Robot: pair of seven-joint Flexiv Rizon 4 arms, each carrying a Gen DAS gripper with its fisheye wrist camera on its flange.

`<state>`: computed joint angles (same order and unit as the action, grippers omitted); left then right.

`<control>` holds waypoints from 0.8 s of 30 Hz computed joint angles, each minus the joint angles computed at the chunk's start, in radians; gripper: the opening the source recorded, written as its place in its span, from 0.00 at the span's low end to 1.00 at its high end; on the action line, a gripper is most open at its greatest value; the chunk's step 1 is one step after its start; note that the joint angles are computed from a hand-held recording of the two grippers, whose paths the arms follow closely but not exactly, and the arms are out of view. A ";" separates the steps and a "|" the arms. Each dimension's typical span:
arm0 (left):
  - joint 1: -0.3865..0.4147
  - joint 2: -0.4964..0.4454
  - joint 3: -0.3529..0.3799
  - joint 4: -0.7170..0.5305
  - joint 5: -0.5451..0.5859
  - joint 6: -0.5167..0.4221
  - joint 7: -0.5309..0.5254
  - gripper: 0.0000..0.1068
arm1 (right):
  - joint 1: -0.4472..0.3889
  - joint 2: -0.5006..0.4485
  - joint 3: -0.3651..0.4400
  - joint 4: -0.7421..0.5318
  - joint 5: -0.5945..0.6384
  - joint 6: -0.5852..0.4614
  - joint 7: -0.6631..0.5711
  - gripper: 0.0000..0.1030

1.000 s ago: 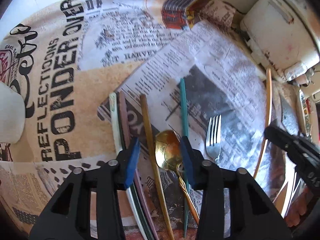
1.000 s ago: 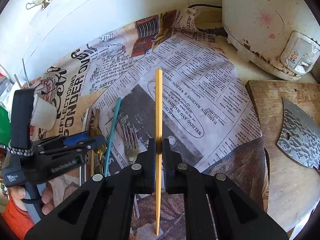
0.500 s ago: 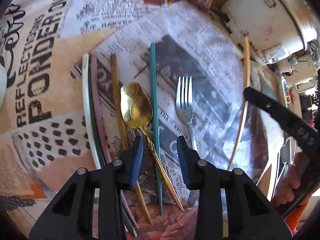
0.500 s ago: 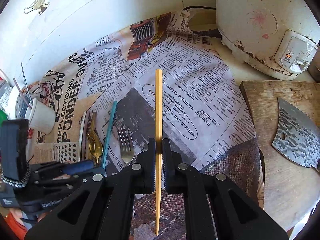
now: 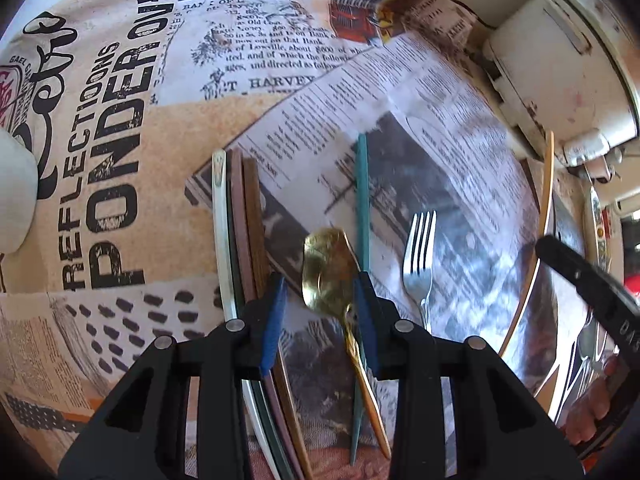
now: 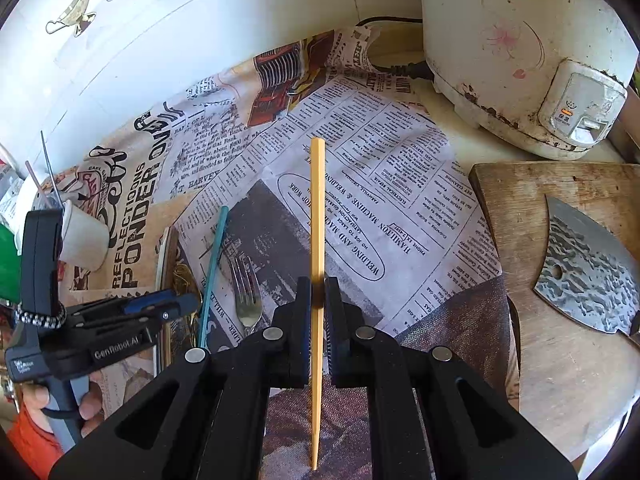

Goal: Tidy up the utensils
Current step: 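Grasp the gold spoon with the left gripper while the right holds the yellow chopstick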

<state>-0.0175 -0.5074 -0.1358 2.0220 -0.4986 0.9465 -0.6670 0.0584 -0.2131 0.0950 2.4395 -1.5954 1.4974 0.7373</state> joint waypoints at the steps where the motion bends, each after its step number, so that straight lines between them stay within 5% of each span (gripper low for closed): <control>1: -0.005 -0.003 -0.001 -0.005 0.001 0.001 -0.007 0.32 | -0.002 -0.002 -0.002 -0.003 -0.009 0.003 0.005 0.06; 6: -0.023 -0.013 -0.013 0.003 -0.001 0.065 -0.019 0.36 | -0.016 -0.012 0.000 -0.014 -0.045 0.009 0.029 0.06; 15: -0.051 -0.025 -0.067 0.109 0.069 0.395 -0.006 0.36 | -0.045 -0.026 0.016 -0.037 -0.088 0.010 0.056 0.06; 24: 0.028 -0.033 -0.139 0.103 0.072 0.372 -0.014 0.28 | -0.038 -0.008 0.022 -0.030 -0.070 -0.006 0.044 0.06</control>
<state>0.0105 -0.5403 -0.2747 2.1249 -0.4269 1.3189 -0.6809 0.0209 -0.2211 0.1173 2.4097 -1.6653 1.4917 0.7813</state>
